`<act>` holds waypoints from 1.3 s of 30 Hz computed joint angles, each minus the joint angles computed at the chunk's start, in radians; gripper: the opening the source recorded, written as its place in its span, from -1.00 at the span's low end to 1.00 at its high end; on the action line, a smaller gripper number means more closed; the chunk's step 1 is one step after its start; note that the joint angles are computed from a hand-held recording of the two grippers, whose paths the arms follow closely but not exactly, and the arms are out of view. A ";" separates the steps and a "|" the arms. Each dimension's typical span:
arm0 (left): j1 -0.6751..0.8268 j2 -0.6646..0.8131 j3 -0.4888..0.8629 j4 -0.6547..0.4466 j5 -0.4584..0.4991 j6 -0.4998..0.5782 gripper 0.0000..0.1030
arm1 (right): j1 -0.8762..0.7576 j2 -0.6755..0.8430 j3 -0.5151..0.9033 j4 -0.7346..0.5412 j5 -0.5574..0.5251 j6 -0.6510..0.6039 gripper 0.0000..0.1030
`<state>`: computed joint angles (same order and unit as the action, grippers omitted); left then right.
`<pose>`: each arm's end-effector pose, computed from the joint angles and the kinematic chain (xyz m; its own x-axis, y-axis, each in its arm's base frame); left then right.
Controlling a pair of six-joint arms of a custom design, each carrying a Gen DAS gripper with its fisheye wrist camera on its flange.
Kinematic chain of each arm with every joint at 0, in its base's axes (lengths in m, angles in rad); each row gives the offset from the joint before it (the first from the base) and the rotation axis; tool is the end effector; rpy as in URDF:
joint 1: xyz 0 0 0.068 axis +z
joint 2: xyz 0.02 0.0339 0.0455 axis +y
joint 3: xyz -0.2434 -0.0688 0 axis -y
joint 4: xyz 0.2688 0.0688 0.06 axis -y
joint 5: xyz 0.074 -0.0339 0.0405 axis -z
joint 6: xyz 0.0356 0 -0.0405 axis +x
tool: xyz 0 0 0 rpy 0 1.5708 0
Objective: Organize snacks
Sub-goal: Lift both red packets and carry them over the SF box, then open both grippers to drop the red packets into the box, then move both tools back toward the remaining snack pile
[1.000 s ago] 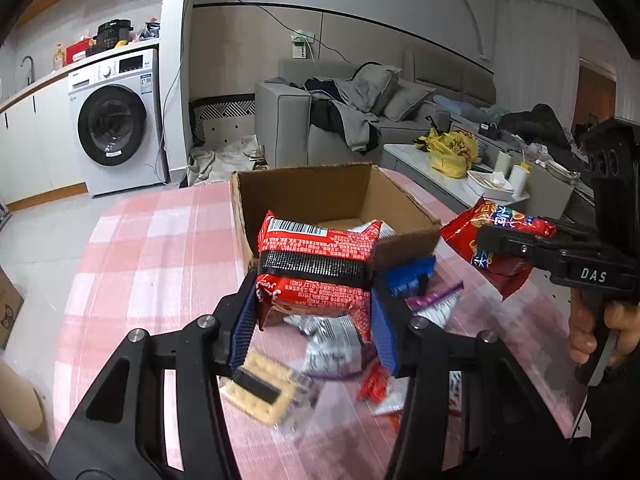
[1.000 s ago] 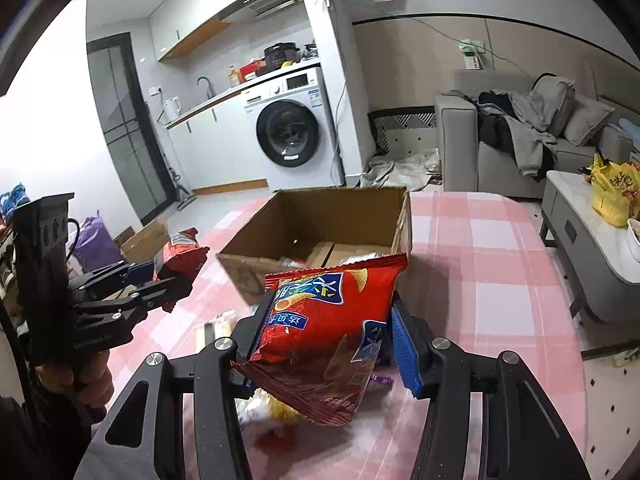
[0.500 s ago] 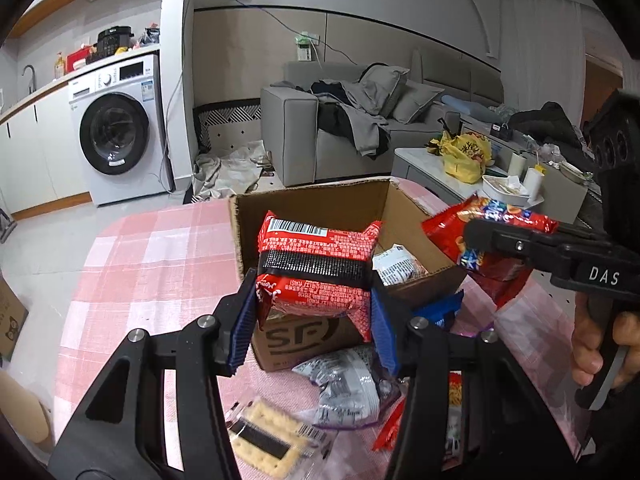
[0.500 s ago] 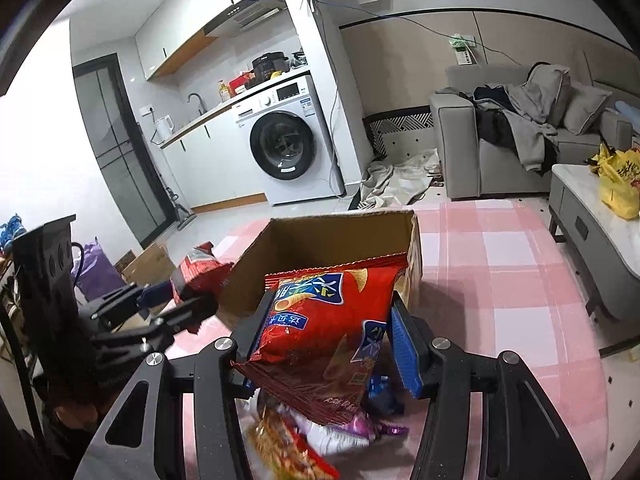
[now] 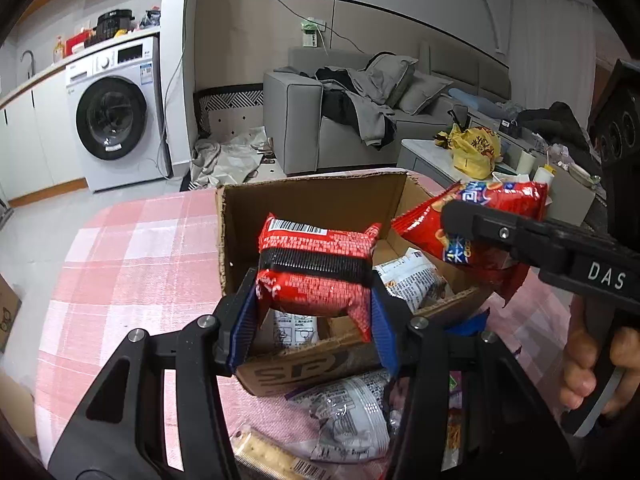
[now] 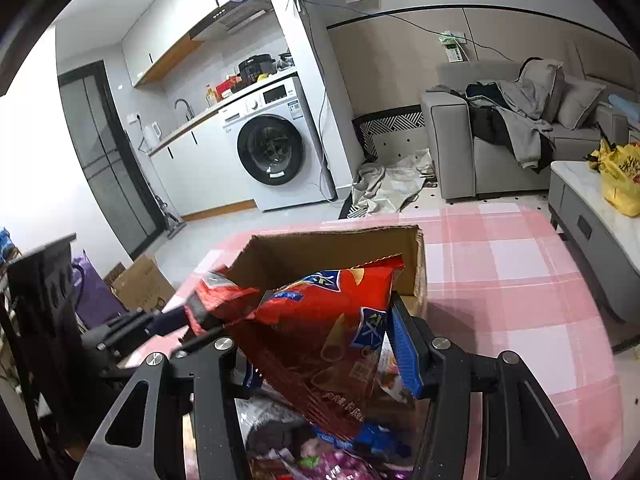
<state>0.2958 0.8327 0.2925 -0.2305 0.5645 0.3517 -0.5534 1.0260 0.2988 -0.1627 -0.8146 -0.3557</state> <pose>0.1895 0.0378 0.1343 -0.5840 0.1263 -0.8019 0.3430 0.9337 -0.1027 0.1808 -0.0812 0.1113 -0.6096 0.0957 -0.7869 -0.2573 0.9150 0.3106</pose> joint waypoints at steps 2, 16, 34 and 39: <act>-0.022 0.059 0.007 0.052 -0.014 -0.023 -0.07 | 0.030 0.046 0.009 0.048 0.019 0.035 0.03; -0.063 0.269 0.006 0.286 -0.056 -0.054 -0.07 | 0.142 0.204 0.050 0.178 0.101 0.108 0.03; 0.082 -0.093 -0.052 -0.099 0.059 0.109 0.75 | -0.148 0.000 0.058 -0.307 -0.099 -0.304 0.98; 0.299 -0.358 -0.089 -0.416 0.182 0.306 0.99 | -0.284 -0.010 0.066 -0.476 -0.117 -0.490 0.99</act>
<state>0.5949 0.4746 0.2038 -0.6465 0.7468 0.6582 -0.8375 1.0162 0.3647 -0.6383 -0.9321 -0.8460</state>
